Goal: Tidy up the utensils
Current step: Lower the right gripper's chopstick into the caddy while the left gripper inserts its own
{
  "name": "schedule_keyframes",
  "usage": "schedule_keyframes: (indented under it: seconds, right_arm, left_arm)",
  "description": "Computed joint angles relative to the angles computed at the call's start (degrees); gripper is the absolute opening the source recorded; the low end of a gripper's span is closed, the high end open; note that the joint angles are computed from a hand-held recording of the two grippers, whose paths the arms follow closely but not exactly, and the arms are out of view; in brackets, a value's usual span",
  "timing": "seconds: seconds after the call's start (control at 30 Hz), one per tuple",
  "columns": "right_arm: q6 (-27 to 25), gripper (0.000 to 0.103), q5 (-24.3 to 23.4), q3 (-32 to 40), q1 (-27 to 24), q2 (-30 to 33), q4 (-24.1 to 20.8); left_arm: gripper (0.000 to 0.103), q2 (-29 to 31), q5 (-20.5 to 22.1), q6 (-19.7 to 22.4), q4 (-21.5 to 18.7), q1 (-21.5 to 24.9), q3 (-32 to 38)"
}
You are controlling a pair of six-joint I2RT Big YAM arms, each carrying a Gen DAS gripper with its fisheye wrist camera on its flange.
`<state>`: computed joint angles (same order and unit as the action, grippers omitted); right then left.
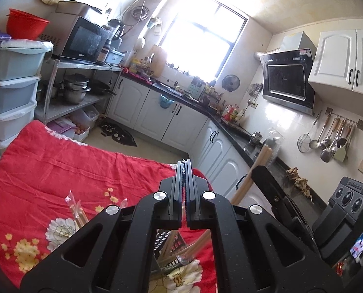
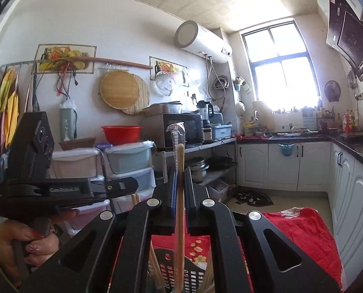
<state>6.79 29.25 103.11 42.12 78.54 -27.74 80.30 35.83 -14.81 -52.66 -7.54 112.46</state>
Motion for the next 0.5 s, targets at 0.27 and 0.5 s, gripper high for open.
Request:
schedule_keyframes:
  seconds: [0.27, 0.5]
  right_arm:
    - [1.3, 0.006, 0.0, -2.8, -0.8, 0.0, 1.9]
    - [3.0, 0.006, 0.0, -4.3, -1.1, 0.5, 1.9]
  left_arm:
    - [0.000, -1.3, -0.1, 1.4, 0.7, -0.3, -3.4]
    - [0.000, -1.6, 0.3, 1.8, 0.3, -0.2, -5.5]
